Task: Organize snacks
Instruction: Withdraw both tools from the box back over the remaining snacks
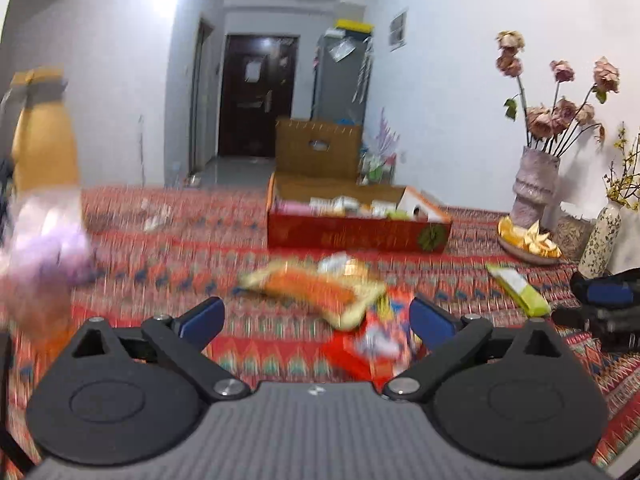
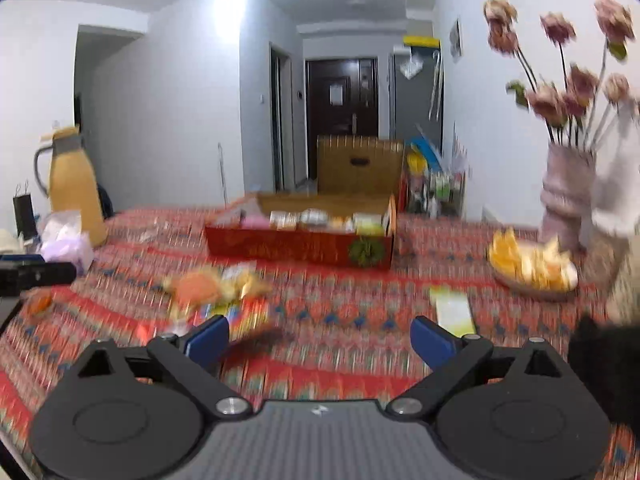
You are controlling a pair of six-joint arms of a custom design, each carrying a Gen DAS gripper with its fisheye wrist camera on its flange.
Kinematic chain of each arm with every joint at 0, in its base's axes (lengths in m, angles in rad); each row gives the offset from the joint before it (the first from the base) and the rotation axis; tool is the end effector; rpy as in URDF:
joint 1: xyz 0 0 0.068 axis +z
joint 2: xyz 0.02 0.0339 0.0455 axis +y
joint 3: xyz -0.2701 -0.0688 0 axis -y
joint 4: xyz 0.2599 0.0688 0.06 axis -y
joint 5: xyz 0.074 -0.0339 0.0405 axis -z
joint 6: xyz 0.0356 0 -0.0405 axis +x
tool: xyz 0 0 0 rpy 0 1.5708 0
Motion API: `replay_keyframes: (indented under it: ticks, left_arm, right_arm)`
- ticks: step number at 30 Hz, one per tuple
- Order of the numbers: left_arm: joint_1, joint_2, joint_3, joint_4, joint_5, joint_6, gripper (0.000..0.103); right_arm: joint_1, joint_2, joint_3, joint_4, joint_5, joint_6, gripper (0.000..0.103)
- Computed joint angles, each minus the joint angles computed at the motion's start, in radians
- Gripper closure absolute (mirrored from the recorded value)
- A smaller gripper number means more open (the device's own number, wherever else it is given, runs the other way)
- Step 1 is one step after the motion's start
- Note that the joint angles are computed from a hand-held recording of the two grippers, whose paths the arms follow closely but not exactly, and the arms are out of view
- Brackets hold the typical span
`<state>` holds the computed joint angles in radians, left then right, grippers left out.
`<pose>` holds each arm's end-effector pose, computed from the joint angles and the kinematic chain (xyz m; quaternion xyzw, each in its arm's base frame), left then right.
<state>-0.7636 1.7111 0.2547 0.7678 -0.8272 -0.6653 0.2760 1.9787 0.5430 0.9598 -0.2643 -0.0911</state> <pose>0.1791 -0.1351 0.0673 -0.1307 0.8355 0.0184 0.5335 0.3034 0.0956 0.0623 -0.2219 0.8197 0.1597 0.5034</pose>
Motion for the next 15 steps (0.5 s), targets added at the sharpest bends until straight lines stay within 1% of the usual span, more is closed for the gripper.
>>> replay_keyframes:
  ticks: [2, 3, 6, 9, 11, 15]
  left_arm:
    - [-0.041, 0.024, -0.008, -0.036, -0.006, -0.095, 0.002]
    - [-0.060, 0.040, -0.005, -0.054, -0.011, -0.126, 0.002]
    - [-0.138, 0.068, 0.004, -0.141, -0.057, -0.235, 0.002]
    - [-0.180, 0.075, 0.004, -0.185, -0.067, -0.296, 0.002]
    - [-0.198, 0.082, 0.016, -0.220, -0.075, -0.328, 0.002]
    - [-0.194, 0.088, 0.033, -0.227, -0.066, -0.315, 0.002]
  right_arm:
    - [0.000, 0.017, -0.062, 0.038, 0.006, -0.015, 0.006]
    - [-0.001, 0.032, -0.086, 0.058, 0.008, -0.022, 0.006]
    - [-0.001, 0.083, -0.147, 0.115, 0.014, -0.012, 0.006]
    - [-0.012, 0.124, -0.192, 0.182, 0.001, -0.011, 0.006]
    - [-0.020, 0.139, -0.207, 0.203, 0.002, -0.016, 0.006]
    - [-0.047, 0.142, -0.207, 0.205, -0.015, -0.017, 0.006]
